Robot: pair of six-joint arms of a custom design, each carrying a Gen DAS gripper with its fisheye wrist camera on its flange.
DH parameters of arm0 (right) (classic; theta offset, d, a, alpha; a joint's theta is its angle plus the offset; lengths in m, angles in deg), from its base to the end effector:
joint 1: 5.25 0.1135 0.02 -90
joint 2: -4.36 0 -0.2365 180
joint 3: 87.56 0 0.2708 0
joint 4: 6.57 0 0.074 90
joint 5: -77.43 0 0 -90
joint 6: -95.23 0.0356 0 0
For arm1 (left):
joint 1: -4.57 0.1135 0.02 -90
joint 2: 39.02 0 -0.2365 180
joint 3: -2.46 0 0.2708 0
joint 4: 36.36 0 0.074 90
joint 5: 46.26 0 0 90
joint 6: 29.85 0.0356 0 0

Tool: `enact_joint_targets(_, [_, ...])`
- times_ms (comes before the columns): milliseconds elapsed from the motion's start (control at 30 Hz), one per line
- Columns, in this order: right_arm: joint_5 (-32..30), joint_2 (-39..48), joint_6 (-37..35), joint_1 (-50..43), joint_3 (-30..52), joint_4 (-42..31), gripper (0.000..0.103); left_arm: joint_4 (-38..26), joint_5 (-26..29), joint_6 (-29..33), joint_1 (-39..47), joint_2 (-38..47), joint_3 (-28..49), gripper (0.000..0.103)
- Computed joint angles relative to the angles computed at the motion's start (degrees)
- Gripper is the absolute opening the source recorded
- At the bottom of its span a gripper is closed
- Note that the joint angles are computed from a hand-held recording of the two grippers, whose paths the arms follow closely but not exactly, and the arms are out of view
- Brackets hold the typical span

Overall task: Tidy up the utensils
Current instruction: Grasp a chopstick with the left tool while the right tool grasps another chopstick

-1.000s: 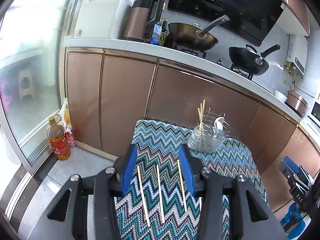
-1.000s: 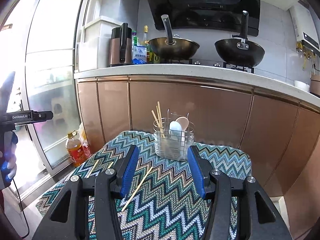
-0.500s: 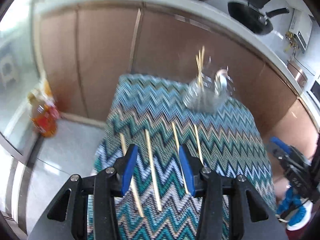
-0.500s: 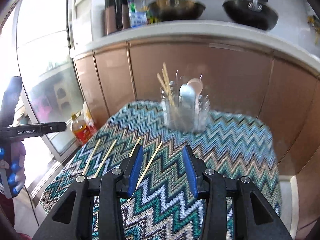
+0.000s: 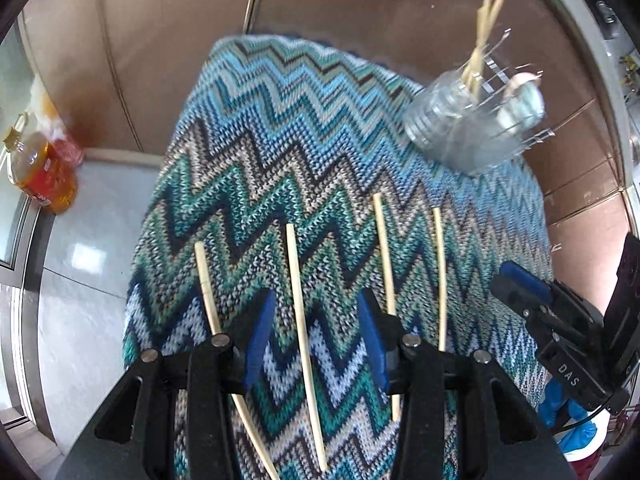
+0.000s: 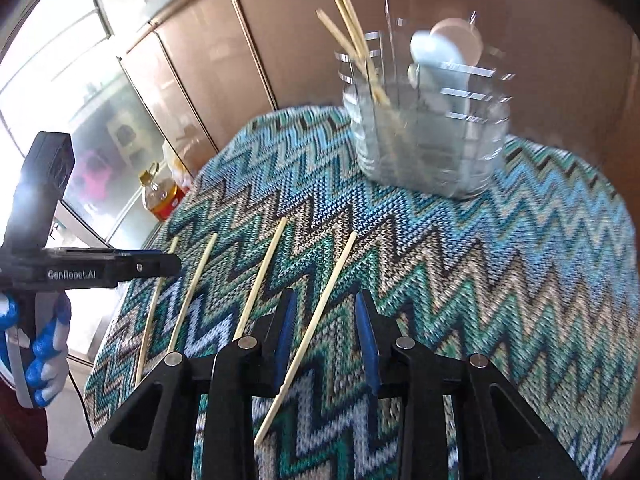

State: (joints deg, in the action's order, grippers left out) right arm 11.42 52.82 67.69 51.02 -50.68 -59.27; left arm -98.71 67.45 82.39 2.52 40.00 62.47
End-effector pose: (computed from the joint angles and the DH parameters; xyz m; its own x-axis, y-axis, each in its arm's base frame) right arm 0.1090 0.1372 0.1402 -0.8182 0.2335 -0.5254 0.1376 0.9668 0.2154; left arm 0.2463 -0.0231 0.1521 -0.8793 0.3782 -0.2895 0.4601 0.8316 -0.3111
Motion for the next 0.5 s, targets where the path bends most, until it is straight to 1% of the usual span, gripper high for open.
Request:
enact_joint_targets(33, [-1.39, 0.65, -1.24, -1.65, -0.24, 1.36, 0.03, 0.44, -0.53, -0.54, -0.91, 2.03, 0.86, 0.036])
enact_joint_targets(100, [-6.31, 3.12, -5.48, -7.42, -0.78, 5.68, 0.029, 0.63, -1.32, -1.2, -2.0, 4.68, 2.28, 0.031])
enact_joint_targets(267, [-13.55, 9.56, -10.57, -15.36, 0.13, 11.59, 0.029, 1.48, -3.11, -1.97, -4.24, 9.24, 4.36, 0.027])
enact_joint_targets(400, [-17.4, 15.18, -12.93, -19.13, 1.85, 14.17, 0.028, 1.81, -4.04, -2.65, -5.15, 11.83, 5.46, 0.024])
enact_joint_targets(500, [-18.8, 19.18, -14.19, -20.54, 3.33, 15.26, 0.027, 1.61, -3.88, -2.8, -5.11, 13.52, 6.38, 0.023])
